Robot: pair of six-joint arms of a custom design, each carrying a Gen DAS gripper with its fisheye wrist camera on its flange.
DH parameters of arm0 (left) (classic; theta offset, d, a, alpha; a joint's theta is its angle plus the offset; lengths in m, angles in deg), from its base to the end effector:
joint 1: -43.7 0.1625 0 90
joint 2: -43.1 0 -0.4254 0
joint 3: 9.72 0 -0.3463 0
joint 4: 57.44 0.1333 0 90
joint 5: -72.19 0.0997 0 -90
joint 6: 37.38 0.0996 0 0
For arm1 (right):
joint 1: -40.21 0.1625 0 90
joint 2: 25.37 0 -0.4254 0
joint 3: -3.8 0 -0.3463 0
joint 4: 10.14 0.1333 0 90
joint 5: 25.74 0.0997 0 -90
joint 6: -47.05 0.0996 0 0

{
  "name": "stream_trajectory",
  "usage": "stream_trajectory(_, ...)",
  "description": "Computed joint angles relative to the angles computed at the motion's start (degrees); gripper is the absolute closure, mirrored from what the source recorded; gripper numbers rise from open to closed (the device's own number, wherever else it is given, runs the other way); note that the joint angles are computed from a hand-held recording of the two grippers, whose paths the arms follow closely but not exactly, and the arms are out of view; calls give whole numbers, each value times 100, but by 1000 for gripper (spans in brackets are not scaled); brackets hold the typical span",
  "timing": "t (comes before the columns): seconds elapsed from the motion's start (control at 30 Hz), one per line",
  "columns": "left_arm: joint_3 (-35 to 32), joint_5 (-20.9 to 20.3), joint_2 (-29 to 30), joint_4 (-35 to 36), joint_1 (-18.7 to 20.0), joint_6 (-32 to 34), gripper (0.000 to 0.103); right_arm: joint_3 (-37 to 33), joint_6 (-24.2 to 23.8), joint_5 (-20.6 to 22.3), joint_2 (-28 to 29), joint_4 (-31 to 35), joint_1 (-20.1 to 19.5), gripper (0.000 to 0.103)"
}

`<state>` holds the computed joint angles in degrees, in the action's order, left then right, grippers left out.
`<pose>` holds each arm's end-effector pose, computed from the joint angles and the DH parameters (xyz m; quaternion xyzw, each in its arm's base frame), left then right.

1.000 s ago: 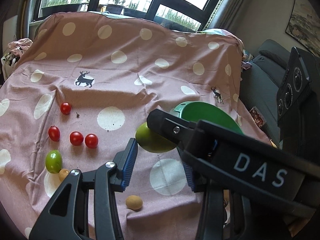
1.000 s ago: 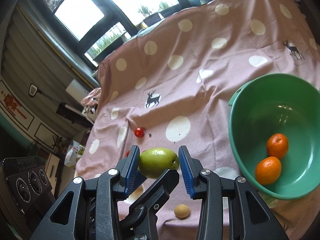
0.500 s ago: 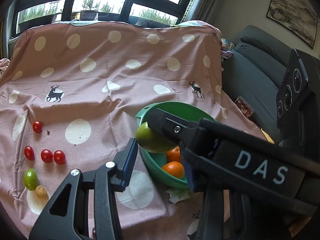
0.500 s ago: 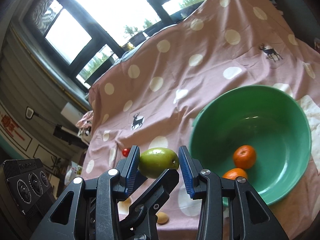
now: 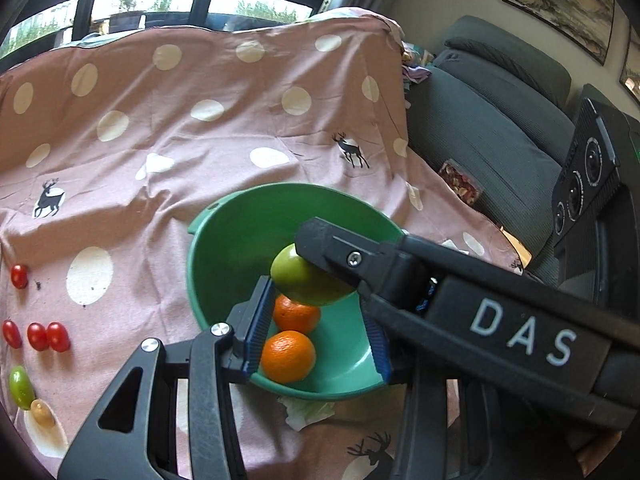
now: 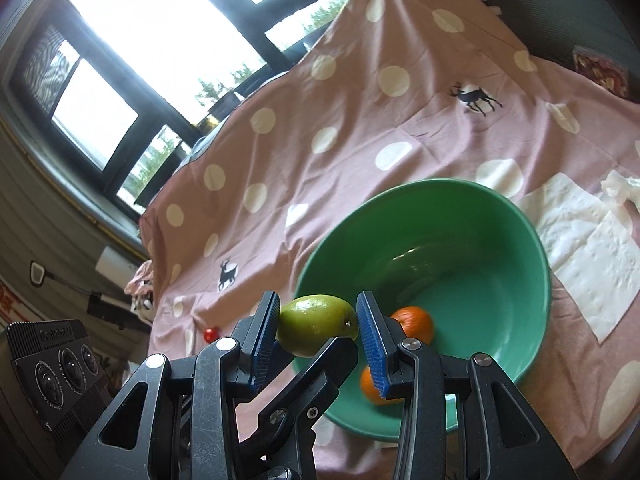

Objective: Organize fruits
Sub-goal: 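Lower the lime into the bowl beside the oranges and open the right gripper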

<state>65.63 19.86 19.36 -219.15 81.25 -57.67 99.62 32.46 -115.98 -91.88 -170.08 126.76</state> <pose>-0.4566 -0.5959 0.0226 0.2040 0.9111 -0.3215 0.1580 0.0958 -0.6189 0.3725 0.0903 -0.9334 0.3426 0.0564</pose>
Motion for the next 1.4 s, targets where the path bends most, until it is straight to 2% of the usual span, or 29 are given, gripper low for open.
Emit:
stream_trajectory(0.37, -496, -428, 259, 517, 152, -10, 60, -147, 248, -291, 55, 85, -132, 60)
stream_trajectory(1.4, -953, -802, 439, 1221, 311, -121, 60, -331, 492, -627, 149, 390, -189, 60)
